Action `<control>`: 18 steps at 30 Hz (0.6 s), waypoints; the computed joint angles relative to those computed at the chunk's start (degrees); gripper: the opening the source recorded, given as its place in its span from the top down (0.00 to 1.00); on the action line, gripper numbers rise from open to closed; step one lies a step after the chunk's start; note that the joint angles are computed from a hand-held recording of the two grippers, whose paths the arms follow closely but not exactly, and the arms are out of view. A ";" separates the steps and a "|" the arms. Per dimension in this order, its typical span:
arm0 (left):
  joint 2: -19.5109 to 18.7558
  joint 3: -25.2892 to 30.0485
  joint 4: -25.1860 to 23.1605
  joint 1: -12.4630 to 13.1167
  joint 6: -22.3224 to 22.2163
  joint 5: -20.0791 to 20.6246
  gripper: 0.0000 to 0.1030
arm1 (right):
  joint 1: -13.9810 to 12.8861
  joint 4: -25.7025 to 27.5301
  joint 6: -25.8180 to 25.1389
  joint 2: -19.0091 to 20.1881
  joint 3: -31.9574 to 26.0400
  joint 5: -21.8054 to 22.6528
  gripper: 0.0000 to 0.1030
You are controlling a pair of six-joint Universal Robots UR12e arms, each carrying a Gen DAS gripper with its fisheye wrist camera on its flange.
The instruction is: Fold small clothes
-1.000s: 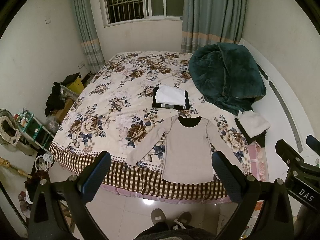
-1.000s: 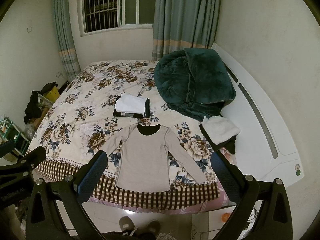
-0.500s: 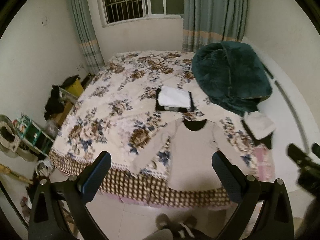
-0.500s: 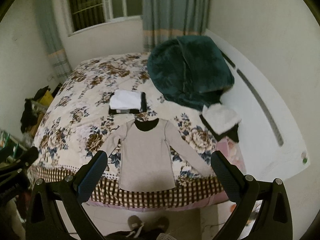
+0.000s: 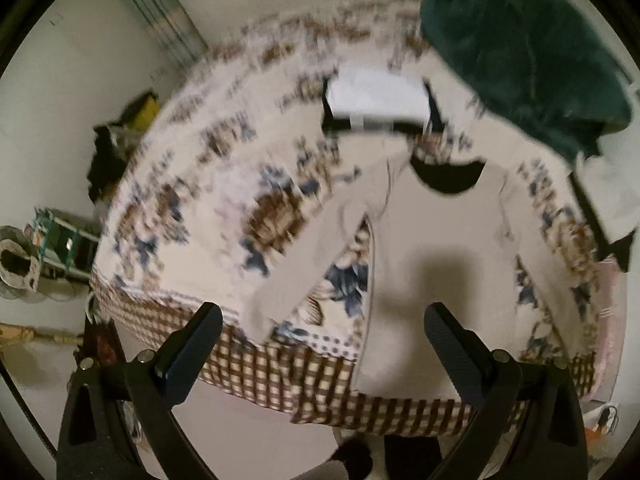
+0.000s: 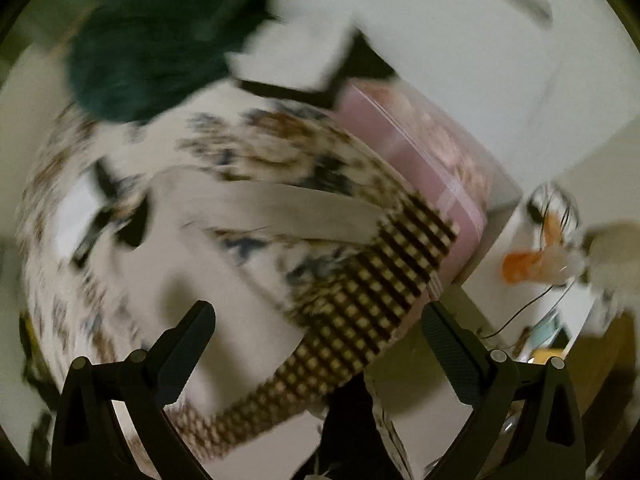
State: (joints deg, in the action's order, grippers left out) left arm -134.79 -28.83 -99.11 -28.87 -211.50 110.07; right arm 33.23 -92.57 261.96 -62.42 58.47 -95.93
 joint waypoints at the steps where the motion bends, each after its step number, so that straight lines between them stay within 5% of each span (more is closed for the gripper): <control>1: 0.10 -1.78 0.57 0.08 -0.36 -0.19 0.00 | -1.43 -1.68 1.24 -0.88 4.39 1.38 0.00; 8: -5.67 -1.50 -2.07 0.77 -1.50 -2.79 0.00 | -7.33 -15.78 8.68 -2.21 23.69 8.78 0.00; 14: -8.34 -2.14 -3.21 1.71 -2.87 -4.42 0.00 | -8.67 -25.67 12.09 0.24 29.40 11.18 0.01; 18: -8.28 -4.58 -0.57 2.37 -2.66 -5.27 0.00 | -7.75 -31.18 12.66 2.84 28.79 8.24 0.50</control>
State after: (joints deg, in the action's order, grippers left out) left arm -143.06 -33.41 -99.68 -26.50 -214.16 104.80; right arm 25.49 -123.75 274.62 -59.58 87.26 -87.69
